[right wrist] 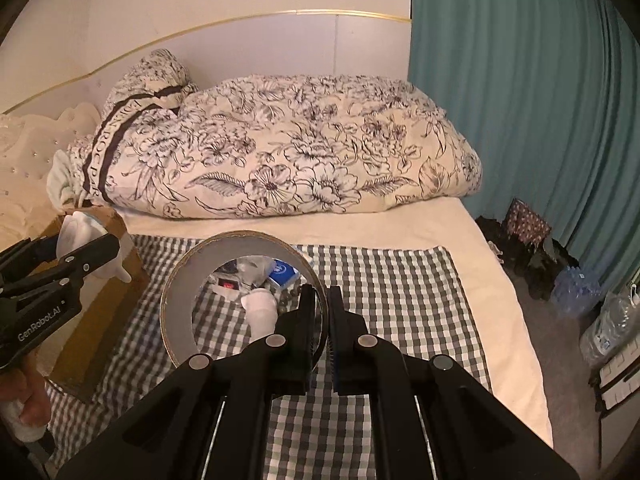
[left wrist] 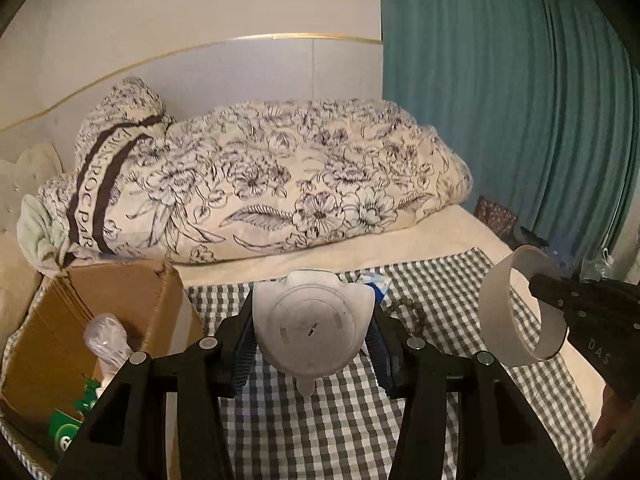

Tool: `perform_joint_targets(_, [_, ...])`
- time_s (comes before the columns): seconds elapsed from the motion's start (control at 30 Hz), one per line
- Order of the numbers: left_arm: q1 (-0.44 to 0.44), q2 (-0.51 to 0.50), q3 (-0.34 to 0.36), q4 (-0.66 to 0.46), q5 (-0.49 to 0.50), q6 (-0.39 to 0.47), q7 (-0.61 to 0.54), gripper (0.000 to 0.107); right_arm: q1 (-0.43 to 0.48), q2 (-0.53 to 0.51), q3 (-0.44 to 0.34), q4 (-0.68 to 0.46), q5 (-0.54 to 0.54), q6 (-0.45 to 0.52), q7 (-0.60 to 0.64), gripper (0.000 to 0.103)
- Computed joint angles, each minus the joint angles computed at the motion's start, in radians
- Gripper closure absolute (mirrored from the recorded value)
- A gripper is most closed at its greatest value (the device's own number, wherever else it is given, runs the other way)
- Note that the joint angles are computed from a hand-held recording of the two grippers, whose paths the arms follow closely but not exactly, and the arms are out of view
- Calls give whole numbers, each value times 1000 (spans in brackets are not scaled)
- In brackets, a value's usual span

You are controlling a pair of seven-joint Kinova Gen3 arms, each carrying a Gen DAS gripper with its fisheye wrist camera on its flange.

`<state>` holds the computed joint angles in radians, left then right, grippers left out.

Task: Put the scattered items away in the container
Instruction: 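Lift the figurine with left tool while right tool carries the tape roll toward the box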

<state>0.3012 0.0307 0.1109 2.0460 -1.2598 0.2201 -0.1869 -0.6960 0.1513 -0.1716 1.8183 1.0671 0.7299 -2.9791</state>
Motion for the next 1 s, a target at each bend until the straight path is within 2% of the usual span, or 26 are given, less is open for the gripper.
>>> perform_joint_targets(0.13, [-11, -46, 22, 13, 13, 26, -10, 58, -15, -23, -15, -4, 13, 24, -8, 97])
perform_joint_targets(0.5, [-134, -181, 104, 51, 127, 53, -108, 58, -59, -53, -75, -37, 65, 90, -25, 97])
perform_joint_targets(1.0, [-281, -352, 104, 97, 358, 84, -331, 58, -136, -24, -96, -104, 102, 87, -25, 97])
